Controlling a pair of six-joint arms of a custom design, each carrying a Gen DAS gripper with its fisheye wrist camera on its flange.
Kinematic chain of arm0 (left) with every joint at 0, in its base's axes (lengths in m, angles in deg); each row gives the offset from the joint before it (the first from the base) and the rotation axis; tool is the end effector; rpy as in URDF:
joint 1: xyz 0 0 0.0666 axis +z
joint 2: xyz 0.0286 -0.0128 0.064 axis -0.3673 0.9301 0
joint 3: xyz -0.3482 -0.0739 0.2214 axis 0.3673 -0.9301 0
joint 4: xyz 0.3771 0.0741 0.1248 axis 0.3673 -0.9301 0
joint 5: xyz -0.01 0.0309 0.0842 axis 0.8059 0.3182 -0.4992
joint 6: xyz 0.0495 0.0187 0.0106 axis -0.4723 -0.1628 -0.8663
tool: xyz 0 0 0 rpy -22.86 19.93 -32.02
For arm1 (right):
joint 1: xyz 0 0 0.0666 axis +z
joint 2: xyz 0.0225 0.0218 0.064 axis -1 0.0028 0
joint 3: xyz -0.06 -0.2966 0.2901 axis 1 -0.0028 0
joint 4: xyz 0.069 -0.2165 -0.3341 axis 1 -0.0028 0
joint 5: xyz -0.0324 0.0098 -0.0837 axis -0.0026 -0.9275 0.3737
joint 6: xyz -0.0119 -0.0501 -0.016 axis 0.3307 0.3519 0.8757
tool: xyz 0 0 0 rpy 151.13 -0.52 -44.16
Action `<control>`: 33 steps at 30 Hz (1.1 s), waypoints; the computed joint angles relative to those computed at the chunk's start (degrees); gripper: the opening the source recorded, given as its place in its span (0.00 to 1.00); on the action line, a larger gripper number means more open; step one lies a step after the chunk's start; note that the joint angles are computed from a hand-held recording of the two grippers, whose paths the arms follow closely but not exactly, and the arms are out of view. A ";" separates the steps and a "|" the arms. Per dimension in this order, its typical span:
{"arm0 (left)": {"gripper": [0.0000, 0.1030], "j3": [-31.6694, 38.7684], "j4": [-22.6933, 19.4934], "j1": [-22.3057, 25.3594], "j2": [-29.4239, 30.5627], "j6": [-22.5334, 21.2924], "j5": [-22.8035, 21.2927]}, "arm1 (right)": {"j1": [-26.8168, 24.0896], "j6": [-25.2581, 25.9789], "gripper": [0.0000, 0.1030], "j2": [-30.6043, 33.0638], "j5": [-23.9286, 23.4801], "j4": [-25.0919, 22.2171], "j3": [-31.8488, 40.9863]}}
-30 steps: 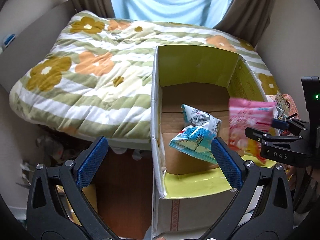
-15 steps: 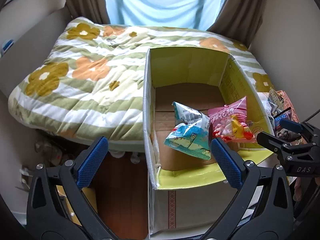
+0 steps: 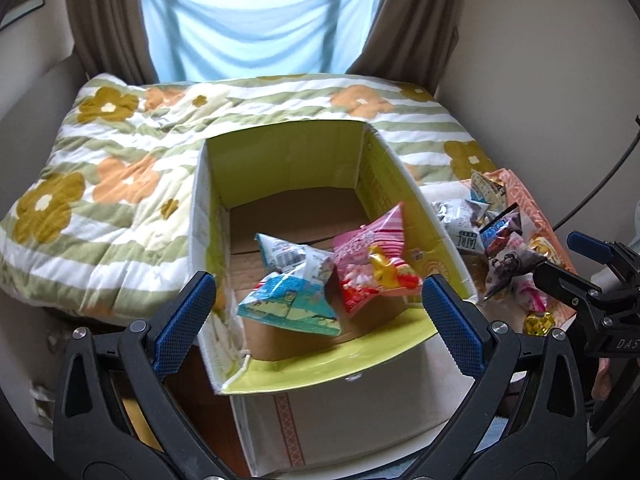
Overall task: Organize snacks
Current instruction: 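Move both tools back toward the snack pile, then grasp dark purple bag with left tool while right grasps orange chiffon cake packet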
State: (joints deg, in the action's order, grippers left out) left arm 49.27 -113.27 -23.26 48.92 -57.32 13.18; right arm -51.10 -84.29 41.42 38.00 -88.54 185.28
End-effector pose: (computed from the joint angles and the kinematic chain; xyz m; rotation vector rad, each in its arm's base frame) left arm 0.4001 -0.0213 0.5811 0.3171 2.4510 -0.2657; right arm 0.3366 0.2548 0.5966 0.0344 2.4864 0.1162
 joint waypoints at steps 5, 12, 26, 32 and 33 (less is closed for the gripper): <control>0.99 1.86 0.79 -6.54 0.58 2.86 -0.78 | -3.22 1.60 1.00 -4.51 2.44 -1.37 -1.47; 0.99 4.85 0.02 -18.91 4.15 10.81 -3.20 | -12.10 6.70 1.00 -10.60 4.71 -3.81 -5.15; 0.99 9.61 -1.46 -34.69 17.37 29.73 -9.87 | -42.37 31.80 1.00 -16.36 -16.07 -1.84 -15.56; 0.99 12.27 -4.23 -36.58 21.81 30.52 -13.08 | -46.47 36.38 1.00 -15.42 -20.62 -0.12 -19.37; 0.99 12.47 -4.56 -36.75 22.37 30.68 -13.29 | -46.79 36.48 1.00 -15.44 -21.28 0.18 -20.03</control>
